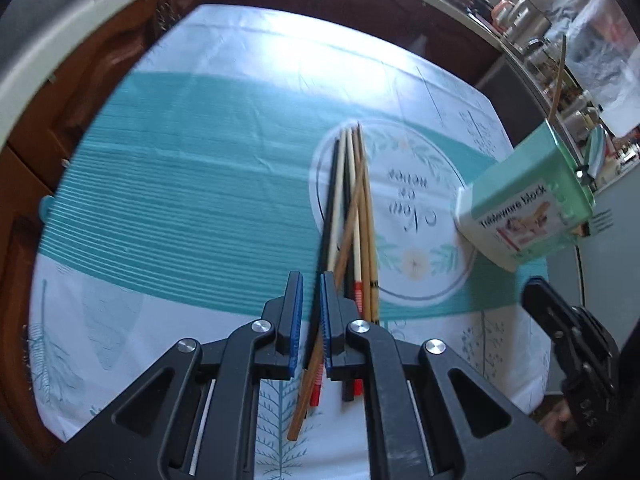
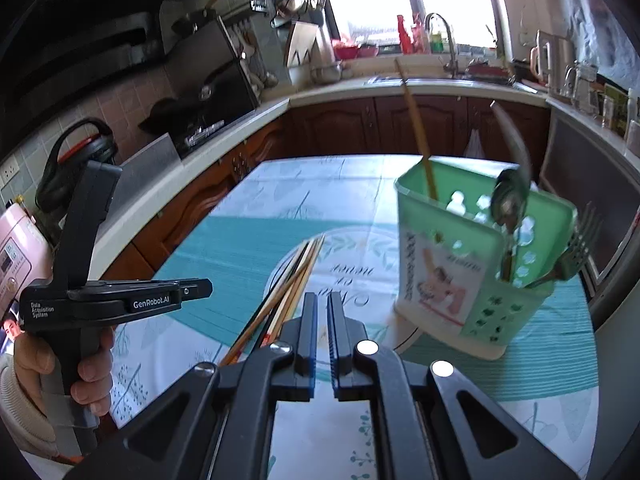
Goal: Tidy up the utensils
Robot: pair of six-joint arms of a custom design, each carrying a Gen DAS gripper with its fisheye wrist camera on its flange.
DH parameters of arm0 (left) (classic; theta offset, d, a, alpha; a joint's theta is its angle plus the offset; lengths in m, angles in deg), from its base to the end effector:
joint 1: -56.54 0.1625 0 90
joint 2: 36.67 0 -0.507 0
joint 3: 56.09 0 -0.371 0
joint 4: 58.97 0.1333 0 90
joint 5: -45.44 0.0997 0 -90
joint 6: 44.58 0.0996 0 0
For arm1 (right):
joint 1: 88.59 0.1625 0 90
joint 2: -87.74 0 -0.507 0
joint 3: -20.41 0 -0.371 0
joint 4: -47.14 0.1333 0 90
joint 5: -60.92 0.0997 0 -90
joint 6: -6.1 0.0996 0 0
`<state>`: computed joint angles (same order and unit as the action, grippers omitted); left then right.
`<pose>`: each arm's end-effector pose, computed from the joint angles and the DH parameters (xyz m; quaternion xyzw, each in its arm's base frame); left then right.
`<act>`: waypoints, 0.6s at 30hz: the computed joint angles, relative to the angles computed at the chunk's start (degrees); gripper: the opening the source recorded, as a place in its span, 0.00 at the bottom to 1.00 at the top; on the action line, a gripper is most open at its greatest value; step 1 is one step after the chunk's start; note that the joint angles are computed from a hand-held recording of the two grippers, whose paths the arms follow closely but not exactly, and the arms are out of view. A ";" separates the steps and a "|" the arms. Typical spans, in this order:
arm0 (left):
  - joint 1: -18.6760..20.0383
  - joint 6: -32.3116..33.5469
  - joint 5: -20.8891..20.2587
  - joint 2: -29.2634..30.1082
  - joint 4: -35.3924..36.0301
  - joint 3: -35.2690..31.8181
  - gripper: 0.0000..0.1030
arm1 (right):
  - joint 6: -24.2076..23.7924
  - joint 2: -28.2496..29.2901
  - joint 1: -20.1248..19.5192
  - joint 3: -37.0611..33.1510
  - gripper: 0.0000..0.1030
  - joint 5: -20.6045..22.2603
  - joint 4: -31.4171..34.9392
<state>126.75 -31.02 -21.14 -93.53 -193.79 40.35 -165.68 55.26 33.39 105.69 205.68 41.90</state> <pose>-0.0644 -0.6897 0.2687 0.2718 0.9397 -0.0557 0.2000 0.3710 -0.4960 0.0296 0.0075 -0.8443 0.4492 0.2921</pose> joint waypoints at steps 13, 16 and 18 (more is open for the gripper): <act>-2.00 1.53 3.32 3.04 2.99 0.88 0.10 | 7.14 3.87 -2.60 -4.89 0.05 -6.76 10.44; -2.52 1.57 4.87 3.63 1.93 1.39 0.18 | 7.65 3.72 -3.02 -4.59 0.05 -7.57 10.64; -2.87 2.01 5.77 3.88 0.95 1.79 0.18 | 8.12 3.59 -3.22 -4.37 0.05 -7.85 10.69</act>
